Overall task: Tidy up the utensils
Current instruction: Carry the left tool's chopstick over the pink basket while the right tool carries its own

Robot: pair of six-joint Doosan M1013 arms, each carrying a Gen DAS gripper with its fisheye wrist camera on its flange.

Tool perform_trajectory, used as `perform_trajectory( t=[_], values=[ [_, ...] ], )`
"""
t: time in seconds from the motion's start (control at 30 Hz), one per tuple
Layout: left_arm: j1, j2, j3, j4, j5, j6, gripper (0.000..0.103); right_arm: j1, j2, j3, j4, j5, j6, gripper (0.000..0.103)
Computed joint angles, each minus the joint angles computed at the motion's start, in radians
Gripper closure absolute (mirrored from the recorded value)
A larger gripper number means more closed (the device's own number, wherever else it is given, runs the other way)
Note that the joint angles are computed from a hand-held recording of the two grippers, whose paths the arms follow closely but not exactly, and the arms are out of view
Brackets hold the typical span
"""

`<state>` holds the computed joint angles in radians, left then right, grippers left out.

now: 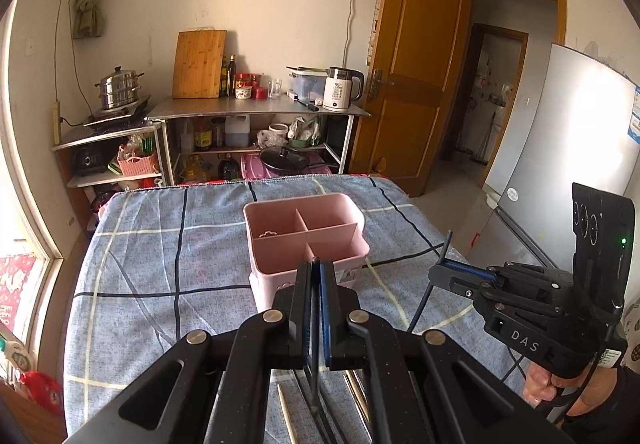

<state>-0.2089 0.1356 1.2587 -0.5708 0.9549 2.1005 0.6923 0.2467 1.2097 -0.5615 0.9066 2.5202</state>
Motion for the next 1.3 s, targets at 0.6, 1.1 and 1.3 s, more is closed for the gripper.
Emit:
perform_trajectory(
  t=[0.6, 1.1, 1.3],
  values=[
    [0.006, 0.096, -0.210, -0.004, 0.053, -0.084, 0.100, -0.043, 0.006, -0.068, -0.035, -0.032, 0.001, 0.099],
    [0.005, 0.212, -0.430, 0.018, 0.076, -0.186, 0.100, -0.088, 0.062, -0.193, -0.056, -0.093, 0.004, 0.099],
    [0.005, 0.247, -0.449, 0.034, 0.098, -0.226, 0.099, -0.101, 0.090, -0.208, -0.025, -0.108, 0.001, 0.099]
  ],
)
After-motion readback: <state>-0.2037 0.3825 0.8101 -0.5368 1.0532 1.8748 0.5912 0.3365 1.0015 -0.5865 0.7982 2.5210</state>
